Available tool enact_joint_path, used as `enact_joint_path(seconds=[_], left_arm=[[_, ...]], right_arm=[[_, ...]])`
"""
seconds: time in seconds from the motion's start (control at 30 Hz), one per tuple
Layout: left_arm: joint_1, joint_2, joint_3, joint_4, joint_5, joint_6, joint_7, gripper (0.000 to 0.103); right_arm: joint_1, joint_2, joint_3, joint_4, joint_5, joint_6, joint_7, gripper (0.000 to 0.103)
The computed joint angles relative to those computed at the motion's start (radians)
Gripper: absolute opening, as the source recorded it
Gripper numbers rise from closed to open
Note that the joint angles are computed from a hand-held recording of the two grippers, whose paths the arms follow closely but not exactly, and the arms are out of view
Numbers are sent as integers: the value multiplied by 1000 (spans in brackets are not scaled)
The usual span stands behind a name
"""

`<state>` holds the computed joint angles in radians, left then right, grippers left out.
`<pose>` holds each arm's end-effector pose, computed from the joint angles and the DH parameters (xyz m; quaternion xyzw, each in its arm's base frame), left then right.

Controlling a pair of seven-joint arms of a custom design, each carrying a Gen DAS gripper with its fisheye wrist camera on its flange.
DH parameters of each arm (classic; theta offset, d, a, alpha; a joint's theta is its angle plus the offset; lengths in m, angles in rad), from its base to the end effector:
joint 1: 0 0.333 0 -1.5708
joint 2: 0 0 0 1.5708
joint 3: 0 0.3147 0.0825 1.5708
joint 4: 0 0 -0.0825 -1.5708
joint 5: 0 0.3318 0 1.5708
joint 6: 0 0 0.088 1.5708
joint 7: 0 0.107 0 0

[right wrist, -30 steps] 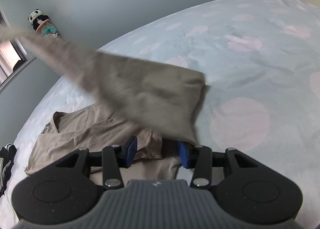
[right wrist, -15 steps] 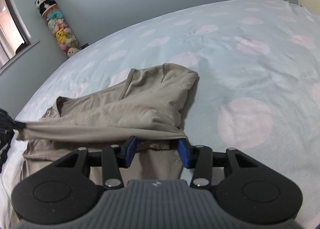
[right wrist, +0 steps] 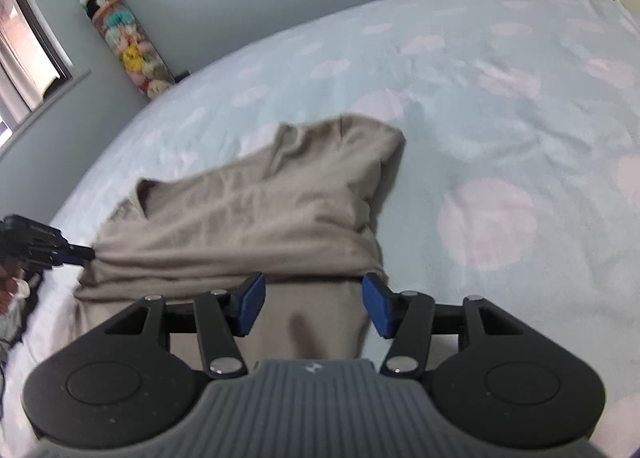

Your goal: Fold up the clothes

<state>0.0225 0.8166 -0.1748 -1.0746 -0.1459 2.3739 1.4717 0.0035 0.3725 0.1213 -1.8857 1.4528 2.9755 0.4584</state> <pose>0.7510 -0.0650 0.4137 -0.7185 0.6414 -0.2630 0.0564 0.6022 -0.0006 0.3778 -0.5834 0.6893 -0.1414 0.4055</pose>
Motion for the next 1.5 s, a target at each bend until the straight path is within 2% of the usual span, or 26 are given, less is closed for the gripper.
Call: enact_joint_path(seconds=[0.07,0.13,0.2,0.27,0.33,0.4,0.47,0.5,0.6,0.63,0.67,0.7,0.77,0.87,0.93,0.97,1.03,1.07,1.1,1.13,1.2,1.27,1.37,1.4,1.47,1.5], left_arm=[[6,0,-8,-1,-9,14,8,26],[3,9,-7,15,-8,13,9,29],[1,29,-11,38,-11,17,14,29],[3,51,-19,61,-17,23,26,29],[2,83,-25,96,-25,18,30,29],[-2,115,-25,135,-25,9,33,29],[-7,134,-22,159,-18,5,39,25],[-8,137,-20,160,-15,9,43,19],[-7,148,-21,170,-9,11,59,13],[-6,151,-22,176,-8,7,66,12],[-7,154,-23,182,-6,1,73,12],[-7,154,-23,183,-5,1,79,12],[-6,150,-23,172,-5,11,89,12],[-5,143,-24,156,-6,26,103,11],[-5,139,-25,146,-6,36,112,11],[-4,137,-25,140,-6,41,117,11],[13,102,-41,77,-27,85,137,12],[27,72,-52,23,-42,121,155,12],[41,44,-63,-26,-58,154,173,12],[55,18,-74,-69,-76,185,192,12],[86,-34,-104,-156,-111,235,254,12],[117,-84,-135,-238,-151,268,324,13],[135,-139,-153,-326,-199,281,394,20],[129,-150,-144,-342,-202,276,402,22],[107,-166,-118,-368,-194,268,399,24],[99,-168,-109,-376,-195,270,394,24]], right_arm=[[-12,-10,16,11,114,7,-122,57],[-1,-6,0,35,227,10,-237,57],[21,17,-32,65,207,23,-204,57],[26,50,-55,102,144,28,-98,57],[3,86,-60,146,86,8,25,57],[-16,139,-67,208,-27,-30,176,57],[-23,202,-89,286,-150,-76,327,51],[-25,242,-102,341,-214,-110,399,50],[-16,350,-145,500,-385,-183,580,37],[-21,382,-147,551,-422,-208,617,30],[-25,410,-150,597,-459,-234,658,13],[-25,437,-158,643,-501,-263,703,2],[-12,457,-171,675,-578,-246,727,2],[46,478,-235,699,-724,-171,762,1],[54,502,-256,738,-794,-184,794,1],[42,505,-242,749,-821,-199,809,1],[36,467,-230,689,-828,-173,804,2],[32,446,-220,656,-836,-155,803,7],[41,415,-228,601,-854,-122,808,8],[40,370,-220,526,-860,-81,795,9],[7,285,-163,386,-849,-17,747,13],[-53,207,-69,255,-814,37,687,15],[-203,104,141,64,-714,126,564,18],[-247,83,204,16,-687,154,531,18],[-337,48,331,-67,-627,205,461,26],[-365,37,375,-99,-610,230,440,26]])
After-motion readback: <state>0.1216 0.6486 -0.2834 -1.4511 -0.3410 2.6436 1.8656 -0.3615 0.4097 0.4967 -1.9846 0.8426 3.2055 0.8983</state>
